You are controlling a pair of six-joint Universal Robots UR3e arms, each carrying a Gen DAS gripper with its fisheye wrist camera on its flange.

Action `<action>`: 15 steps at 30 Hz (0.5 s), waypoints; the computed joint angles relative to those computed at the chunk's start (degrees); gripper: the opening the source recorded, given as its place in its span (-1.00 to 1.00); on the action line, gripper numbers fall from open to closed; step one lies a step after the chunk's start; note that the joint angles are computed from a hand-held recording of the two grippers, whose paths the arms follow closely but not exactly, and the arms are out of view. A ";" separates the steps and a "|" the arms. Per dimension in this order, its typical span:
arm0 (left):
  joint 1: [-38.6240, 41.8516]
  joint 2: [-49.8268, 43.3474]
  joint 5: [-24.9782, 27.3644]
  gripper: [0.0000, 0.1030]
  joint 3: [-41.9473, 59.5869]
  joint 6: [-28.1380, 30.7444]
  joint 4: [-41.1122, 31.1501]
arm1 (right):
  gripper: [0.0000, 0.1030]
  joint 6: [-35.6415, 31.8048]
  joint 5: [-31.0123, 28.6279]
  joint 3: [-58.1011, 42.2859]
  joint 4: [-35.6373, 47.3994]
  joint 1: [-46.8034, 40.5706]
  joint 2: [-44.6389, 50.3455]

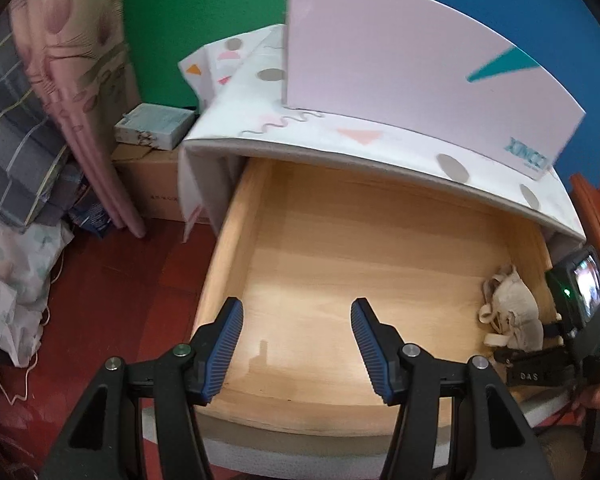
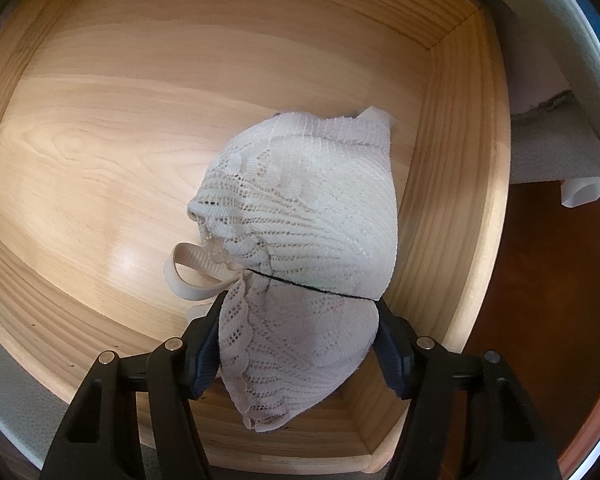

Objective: Take underwear out of drawer
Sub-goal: 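Lift the beige lace bra with the right gripper and carry it over the box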

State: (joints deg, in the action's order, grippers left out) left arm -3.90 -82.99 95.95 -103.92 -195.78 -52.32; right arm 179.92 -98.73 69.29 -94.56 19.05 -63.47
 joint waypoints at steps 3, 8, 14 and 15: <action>1.49 1.46 -1.17 0.12 -1.81 -0.50 1.45 | 0.15 -0.61 0.50 3.15 -1.84 -1.24 -2.39; 1.29 1.39 -0.21 0.12 -1.96 0.12 1.93 | 0.13 -1.39 1.06 8.70 -6.70 -3.37 -7.31; 0.94 1.04 0.30 0.12 -1.77 0.43 2.10 | 0.13 -3.56 2.35 17.69 -15.02 -5.23 -16.62; 1.03 1.07 0.22 0.12 -1.79 0.46 2.06 | 0.13 -4.04 3.27 18.92 -15.58 -5.76 -18.23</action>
